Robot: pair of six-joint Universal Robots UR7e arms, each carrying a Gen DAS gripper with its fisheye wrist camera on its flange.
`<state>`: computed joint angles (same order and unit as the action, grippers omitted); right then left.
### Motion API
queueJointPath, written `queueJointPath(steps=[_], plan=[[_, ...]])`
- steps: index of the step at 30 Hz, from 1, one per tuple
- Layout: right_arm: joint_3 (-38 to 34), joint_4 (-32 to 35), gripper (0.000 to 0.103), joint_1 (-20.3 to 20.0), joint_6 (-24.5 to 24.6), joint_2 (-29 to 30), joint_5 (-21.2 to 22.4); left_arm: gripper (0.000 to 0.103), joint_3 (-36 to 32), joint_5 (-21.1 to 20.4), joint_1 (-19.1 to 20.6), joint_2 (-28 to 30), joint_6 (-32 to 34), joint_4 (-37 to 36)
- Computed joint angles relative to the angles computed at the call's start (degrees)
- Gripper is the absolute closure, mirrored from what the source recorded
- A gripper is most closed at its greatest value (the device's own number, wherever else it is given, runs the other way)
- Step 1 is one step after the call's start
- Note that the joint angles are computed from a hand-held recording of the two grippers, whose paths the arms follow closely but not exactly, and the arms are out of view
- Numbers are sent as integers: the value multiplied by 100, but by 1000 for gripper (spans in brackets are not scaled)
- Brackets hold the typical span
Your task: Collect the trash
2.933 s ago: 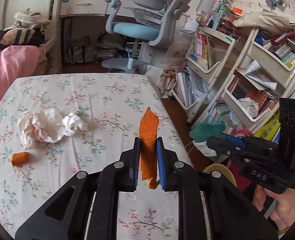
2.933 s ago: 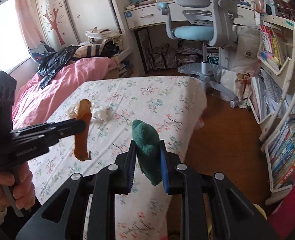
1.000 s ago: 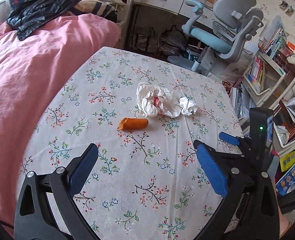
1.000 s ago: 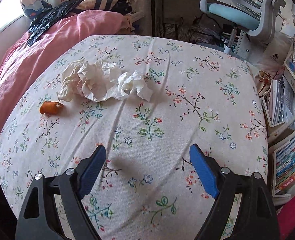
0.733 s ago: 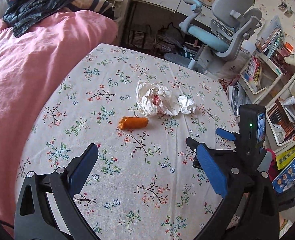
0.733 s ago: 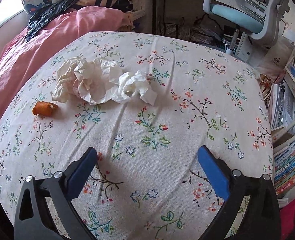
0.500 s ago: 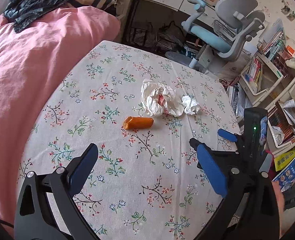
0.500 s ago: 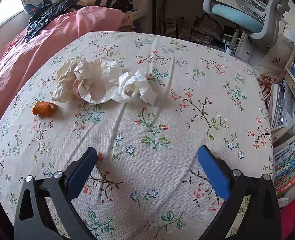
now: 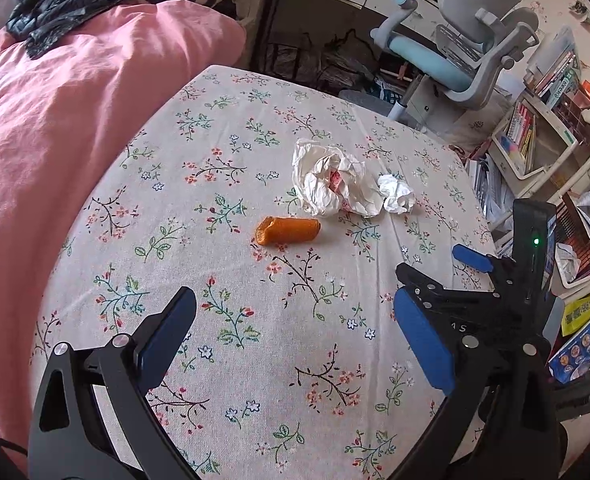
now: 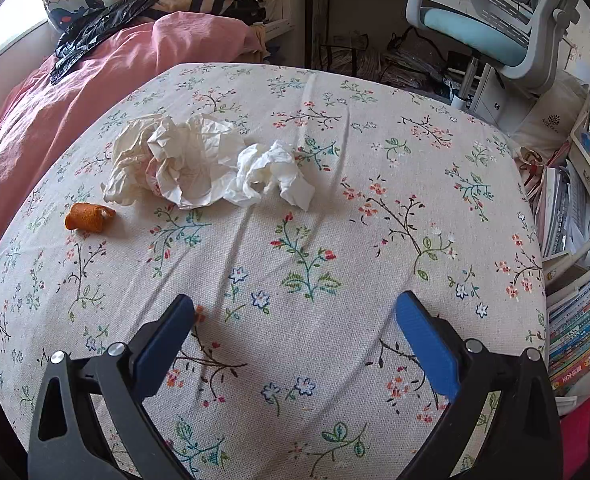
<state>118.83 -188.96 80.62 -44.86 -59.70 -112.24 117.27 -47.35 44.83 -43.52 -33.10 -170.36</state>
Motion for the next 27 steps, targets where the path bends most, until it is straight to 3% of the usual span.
queueJointPath(steps=[8,11,27], plan=[[-1,-1,7,1,0,2,0,8,125,-201,16,-115,133,-345],[-5,2,7,1,2,5,-1,8,131,-483,109,-183,93,-398],[-3,0,7,3,4,5,-2,8,253,-650,177,-292,19,-704]])
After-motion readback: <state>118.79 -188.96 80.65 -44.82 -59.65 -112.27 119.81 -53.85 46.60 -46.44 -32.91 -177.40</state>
